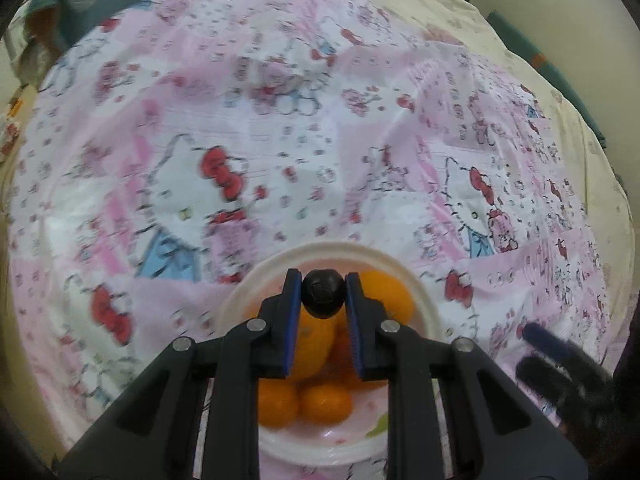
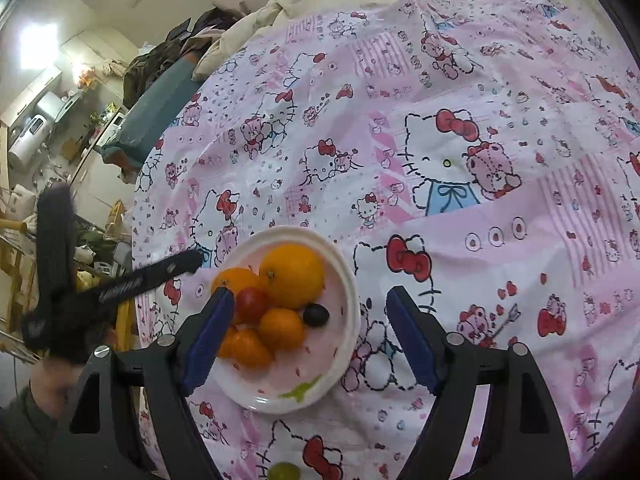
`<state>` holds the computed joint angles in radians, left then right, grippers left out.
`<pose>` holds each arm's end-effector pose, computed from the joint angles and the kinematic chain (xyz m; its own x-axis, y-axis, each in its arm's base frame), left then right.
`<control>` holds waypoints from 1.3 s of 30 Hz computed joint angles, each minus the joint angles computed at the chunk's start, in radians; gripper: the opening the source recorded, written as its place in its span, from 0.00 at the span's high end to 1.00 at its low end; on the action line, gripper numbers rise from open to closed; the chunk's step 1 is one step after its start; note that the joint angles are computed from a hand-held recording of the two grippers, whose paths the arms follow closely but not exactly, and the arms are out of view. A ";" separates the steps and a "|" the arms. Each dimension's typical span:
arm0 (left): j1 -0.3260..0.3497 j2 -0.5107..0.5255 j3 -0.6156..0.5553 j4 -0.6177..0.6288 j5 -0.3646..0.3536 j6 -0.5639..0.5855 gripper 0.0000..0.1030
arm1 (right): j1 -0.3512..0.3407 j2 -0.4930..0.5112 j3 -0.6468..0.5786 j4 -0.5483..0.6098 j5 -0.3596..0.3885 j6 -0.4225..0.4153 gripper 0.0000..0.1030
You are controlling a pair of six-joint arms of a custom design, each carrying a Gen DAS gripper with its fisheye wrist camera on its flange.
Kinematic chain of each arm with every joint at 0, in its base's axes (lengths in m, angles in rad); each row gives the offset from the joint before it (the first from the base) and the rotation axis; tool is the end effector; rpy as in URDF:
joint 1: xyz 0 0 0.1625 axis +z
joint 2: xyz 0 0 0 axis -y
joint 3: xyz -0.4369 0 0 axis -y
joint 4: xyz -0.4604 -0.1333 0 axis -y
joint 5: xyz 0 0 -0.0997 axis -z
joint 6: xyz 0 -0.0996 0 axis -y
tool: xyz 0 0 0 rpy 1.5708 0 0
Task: Organize fruits
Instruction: 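Carry the grape and tomato onto the plate and open both tools, then withdraw both open tools from the plate toward the remaining tomatoes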
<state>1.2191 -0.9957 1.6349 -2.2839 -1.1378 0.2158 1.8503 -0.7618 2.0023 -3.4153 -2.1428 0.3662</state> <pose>-0.0813 -0.7299 0.1717 -0.7692 0.4775 -0.4246 0.5203 0.8538 0.0175 0.2405 -0.5501 0.0162 -0.9151 0.3426 0.2126 0.1077 0.7159 -0.6898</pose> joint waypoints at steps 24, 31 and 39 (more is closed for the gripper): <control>-0.003 -0.003 0.021 -0.028 0.076 -0.053 0.36 | 0.007 -0.009 0.009 -0.007 -0.046 -0.023 0.21; -0.020 -0.089 0.115 -0.118 0.067 0.046 0.22 | 0.034 -0.022 0.023 -0.003 -0.068 -0.023 0.21; -0.014 -0.186 0.180 -0.097 0.049 0.067 0.21 | 0.084 -0.018 0.040 -0.015 -0.139 -0.021 0.19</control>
<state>1.2050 -1.1815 1.8144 -2.3804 -1.0891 0.2825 1.9342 -0.7795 2.0424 -3.4298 -2.2821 0.3456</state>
